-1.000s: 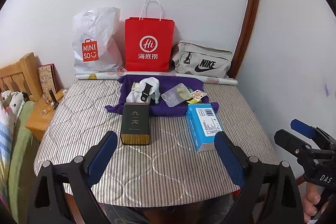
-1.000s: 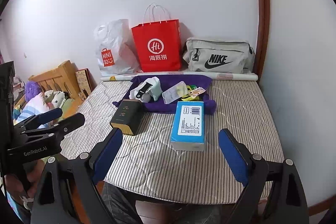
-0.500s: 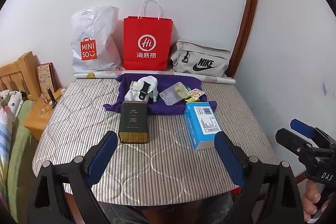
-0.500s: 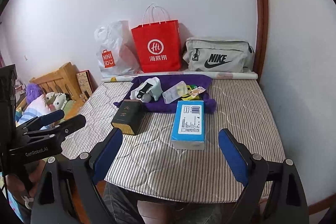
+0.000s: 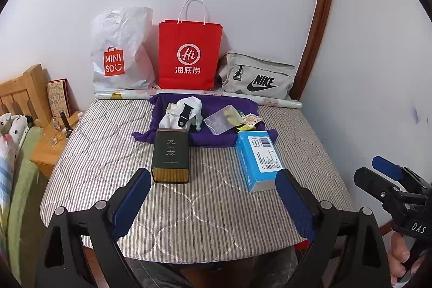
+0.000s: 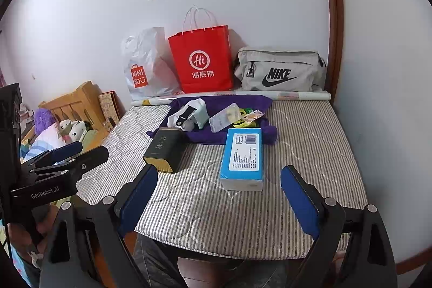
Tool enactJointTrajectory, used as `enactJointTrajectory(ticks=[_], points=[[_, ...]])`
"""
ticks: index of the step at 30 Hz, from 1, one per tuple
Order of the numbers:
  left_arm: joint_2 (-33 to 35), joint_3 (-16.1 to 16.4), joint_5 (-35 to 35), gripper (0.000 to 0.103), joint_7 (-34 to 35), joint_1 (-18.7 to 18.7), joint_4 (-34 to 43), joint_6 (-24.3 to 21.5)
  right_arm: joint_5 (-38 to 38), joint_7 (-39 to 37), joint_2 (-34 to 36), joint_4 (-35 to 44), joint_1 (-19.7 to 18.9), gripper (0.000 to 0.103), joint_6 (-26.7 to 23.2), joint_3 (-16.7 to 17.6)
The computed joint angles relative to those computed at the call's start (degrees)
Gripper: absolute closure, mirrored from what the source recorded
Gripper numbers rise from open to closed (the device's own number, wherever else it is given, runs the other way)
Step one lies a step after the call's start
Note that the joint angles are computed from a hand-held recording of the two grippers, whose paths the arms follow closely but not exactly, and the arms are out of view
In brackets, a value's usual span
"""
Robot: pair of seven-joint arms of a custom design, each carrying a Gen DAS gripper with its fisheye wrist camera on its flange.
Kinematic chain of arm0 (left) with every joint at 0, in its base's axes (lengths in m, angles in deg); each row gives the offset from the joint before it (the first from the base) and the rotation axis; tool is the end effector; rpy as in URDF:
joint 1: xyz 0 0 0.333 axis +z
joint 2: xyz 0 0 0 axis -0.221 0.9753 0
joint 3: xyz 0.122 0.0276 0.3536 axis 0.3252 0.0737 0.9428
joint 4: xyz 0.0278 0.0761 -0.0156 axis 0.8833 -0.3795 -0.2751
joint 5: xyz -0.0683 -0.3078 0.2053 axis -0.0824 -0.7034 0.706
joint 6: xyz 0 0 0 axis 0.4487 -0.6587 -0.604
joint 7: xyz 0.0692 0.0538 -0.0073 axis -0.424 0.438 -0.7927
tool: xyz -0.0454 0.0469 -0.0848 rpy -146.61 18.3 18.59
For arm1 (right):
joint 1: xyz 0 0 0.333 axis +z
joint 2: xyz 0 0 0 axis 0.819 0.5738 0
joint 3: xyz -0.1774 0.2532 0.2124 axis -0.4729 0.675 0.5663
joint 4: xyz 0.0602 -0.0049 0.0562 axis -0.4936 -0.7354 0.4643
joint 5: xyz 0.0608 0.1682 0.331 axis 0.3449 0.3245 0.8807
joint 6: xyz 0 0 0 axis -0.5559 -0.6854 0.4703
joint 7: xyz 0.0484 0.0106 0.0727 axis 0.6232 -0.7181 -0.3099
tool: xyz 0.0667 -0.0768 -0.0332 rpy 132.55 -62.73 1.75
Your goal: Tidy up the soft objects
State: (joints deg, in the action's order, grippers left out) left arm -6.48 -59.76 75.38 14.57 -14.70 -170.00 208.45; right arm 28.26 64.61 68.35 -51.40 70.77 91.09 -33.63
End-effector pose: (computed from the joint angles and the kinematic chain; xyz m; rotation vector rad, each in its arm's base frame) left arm 0.6204 -0.1129 0.4892 -1.8915 1.6313 -0.8541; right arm 0.6366 0.1640 0.5440 -1.8697 1.4969 -0.4360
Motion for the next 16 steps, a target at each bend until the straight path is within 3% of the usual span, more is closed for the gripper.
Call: enactJointTrajectory(ticks=[16], points=[[0.6,0.5,2.7,0.01,-0.3,-0.7,0.8,0.3,2.5,-2.0,0.3,0.0,-1.0,0.011,-0.4,0.9]])
